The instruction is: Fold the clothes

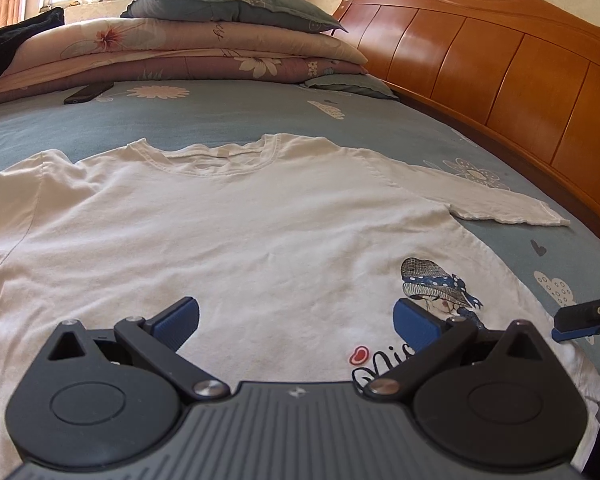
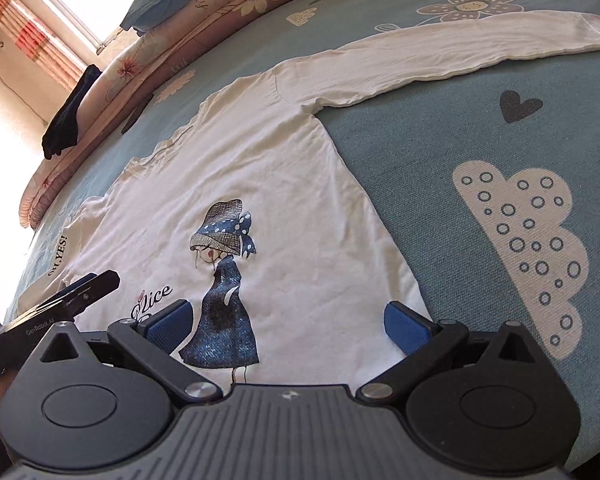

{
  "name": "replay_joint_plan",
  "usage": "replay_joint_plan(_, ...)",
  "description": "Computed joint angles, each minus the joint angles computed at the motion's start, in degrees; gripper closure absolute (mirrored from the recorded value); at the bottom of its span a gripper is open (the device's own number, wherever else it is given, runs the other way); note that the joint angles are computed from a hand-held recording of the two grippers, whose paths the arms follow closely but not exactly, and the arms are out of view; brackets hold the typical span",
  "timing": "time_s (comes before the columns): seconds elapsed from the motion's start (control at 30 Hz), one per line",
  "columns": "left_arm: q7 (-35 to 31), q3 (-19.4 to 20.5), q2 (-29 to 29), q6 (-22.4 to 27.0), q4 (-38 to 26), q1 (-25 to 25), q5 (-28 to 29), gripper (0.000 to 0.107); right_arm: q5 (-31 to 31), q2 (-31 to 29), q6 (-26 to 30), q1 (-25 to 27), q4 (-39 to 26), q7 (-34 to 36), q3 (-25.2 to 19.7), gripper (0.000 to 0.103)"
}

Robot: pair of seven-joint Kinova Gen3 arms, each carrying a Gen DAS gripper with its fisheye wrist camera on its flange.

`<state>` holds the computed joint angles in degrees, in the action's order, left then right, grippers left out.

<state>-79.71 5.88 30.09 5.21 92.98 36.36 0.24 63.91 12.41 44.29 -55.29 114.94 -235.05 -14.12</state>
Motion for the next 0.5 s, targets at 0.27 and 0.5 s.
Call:
replay_joint_plan(0.27, 2.3, -10.3, 2.3, 1.0, -1.3, 9.9, -5.0, 0.005, -5.9, 5.4, 10.6, -5.6, -7.7, 9.7, 1.8, 0.0)
replay_joint_plan(0.5, 0.3, -3.7, 1.6, -0.1, -0.3, 3.7, -2.7, 0.005, -3.9, 8.6, 14.5, -5.4, -14.5, 23.6, 2.8, 0.0)
